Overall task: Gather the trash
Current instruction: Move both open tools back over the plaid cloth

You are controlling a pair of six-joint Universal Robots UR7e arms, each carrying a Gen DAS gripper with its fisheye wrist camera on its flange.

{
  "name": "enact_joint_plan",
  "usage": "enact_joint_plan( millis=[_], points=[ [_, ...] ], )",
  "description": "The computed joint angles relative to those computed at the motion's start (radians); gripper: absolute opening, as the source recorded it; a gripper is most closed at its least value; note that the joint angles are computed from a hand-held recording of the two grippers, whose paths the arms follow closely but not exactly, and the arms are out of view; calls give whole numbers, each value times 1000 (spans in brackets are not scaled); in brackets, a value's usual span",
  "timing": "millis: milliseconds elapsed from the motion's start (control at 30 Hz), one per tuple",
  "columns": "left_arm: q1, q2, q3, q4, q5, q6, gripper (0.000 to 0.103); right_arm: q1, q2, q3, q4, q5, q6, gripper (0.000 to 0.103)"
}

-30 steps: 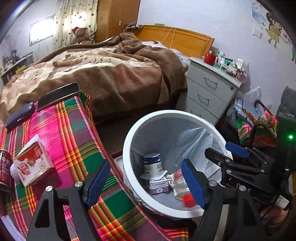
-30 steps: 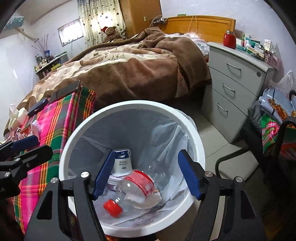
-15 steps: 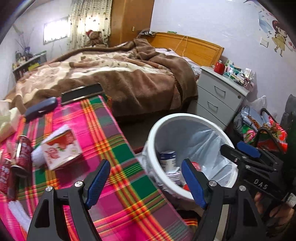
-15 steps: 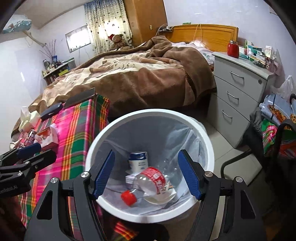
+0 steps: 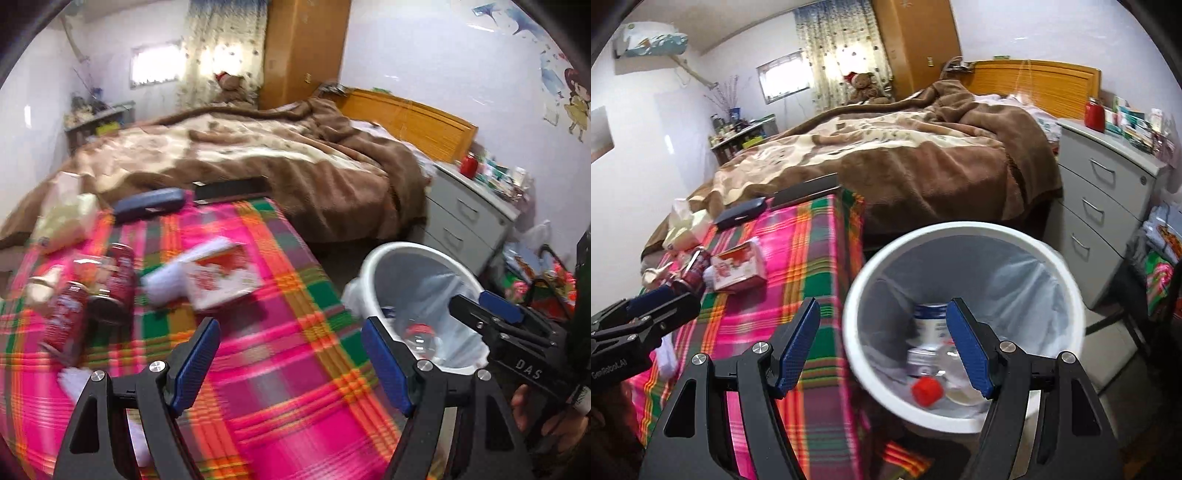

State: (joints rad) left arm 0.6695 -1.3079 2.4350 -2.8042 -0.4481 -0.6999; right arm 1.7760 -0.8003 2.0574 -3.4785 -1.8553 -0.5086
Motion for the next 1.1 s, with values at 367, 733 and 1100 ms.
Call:
enact_joint_plan(
  millis=[367, 733, 1100],
  points=[
    [-1, -332, 106, 362, 94, -278, 79, 51, 73, -40, 36, 27, -12, 72],
    [52, -594, 113, 755, 145, -485, 79, 87, 146, -136, 176, 56, 46, 72],
    [184, -618, 104, 607, 140, -302, 79, 121, 228, -251, 222, 28, 101, 72]
  ],
)
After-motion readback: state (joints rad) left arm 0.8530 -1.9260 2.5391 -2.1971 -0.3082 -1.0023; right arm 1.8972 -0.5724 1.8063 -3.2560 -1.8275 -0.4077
